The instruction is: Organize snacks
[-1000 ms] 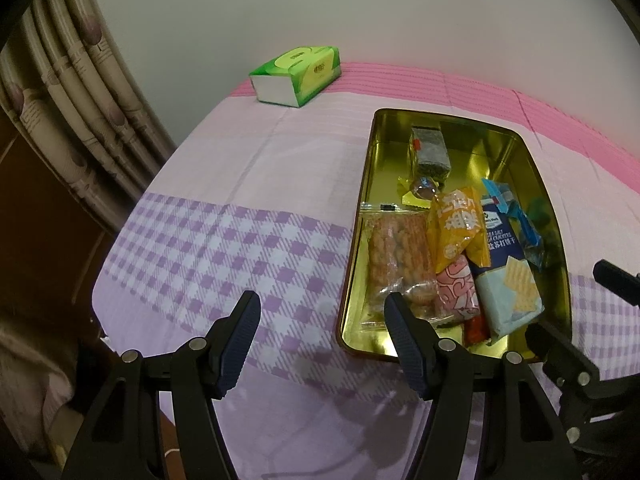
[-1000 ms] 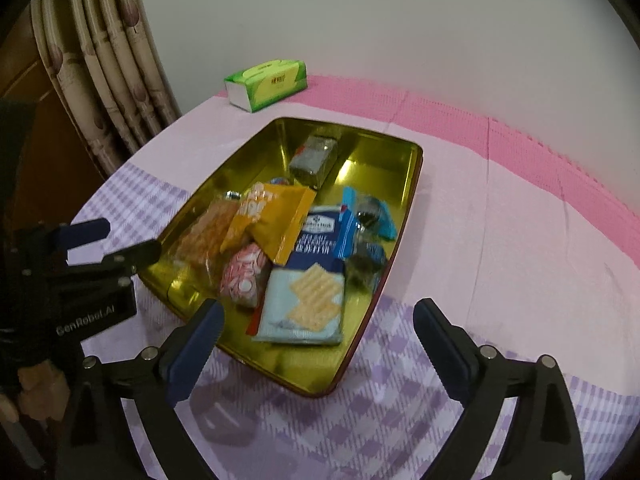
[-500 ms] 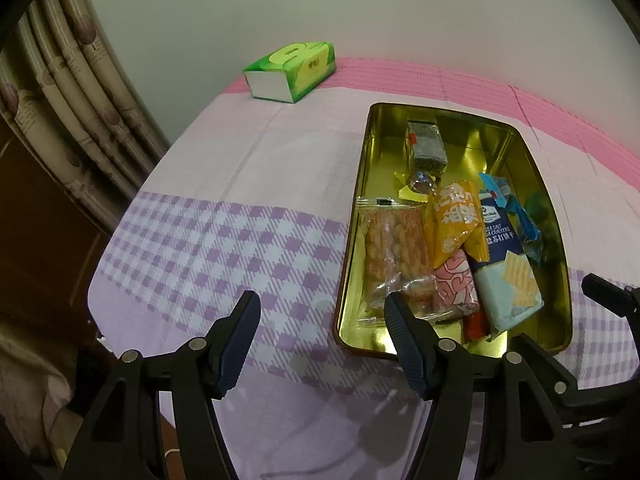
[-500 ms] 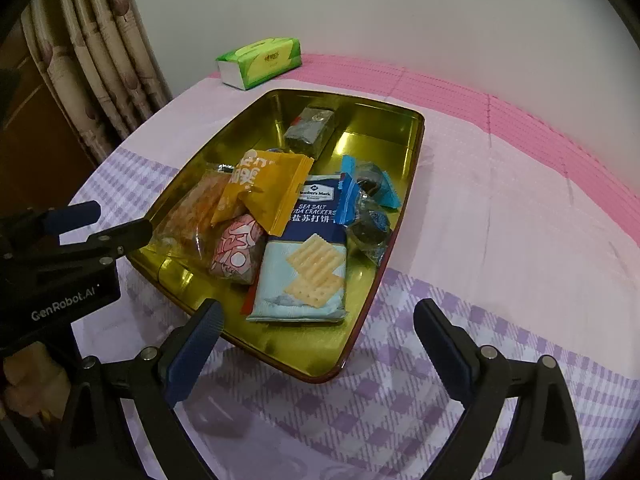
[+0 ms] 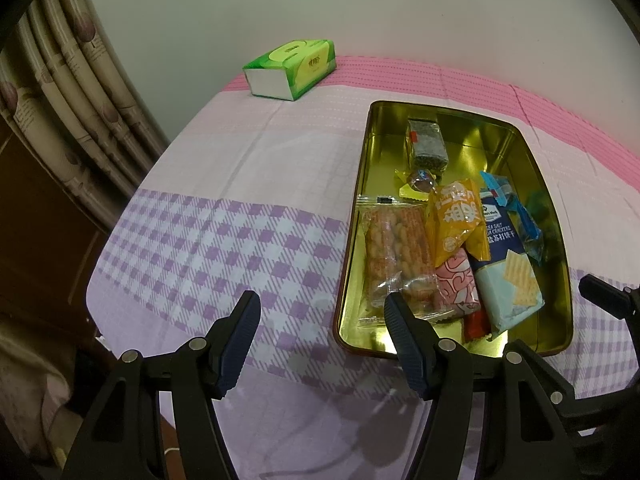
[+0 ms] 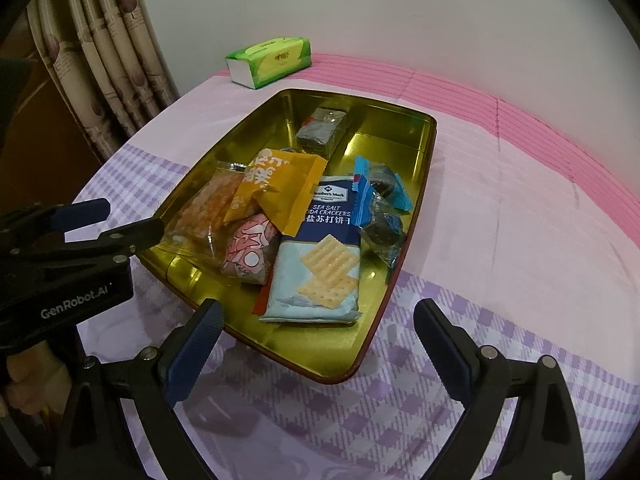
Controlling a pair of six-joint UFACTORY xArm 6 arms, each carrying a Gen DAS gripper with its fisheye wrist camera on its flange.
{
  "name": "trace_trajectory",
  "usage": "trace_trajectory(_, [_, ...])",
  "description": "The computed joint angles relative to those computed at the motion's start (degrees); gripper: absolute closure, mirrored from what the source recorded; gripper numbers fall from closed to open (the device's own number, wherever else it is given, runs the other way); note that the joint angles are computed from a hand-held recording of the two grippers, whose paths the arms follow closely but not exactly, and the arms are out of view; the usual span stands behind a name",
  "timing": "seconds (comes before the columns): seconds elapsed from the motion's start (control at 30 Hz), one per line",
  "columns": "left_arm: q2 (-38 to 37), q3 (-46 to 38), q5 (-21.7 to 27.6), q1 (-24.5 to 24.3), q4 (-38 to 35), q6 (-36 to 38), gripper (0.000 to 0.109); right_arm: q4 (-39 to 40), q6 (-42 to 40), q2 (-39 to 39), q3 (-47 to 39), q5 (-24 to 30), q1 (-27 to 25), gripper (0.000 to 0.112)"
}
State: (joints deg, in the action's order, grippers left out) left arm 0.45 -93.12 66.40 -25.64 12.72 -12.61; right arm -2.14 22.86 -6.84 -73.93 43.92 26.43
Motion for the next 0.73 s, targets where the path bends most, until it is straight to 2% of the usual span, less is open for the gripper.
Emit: trace_trajectory(0.73, [-0.1,0.4,-0.4,0.2,-0.5,0.2,0.043,1.0,-0.1,0.1,-0.4,-0.2,-0.3,0.017])
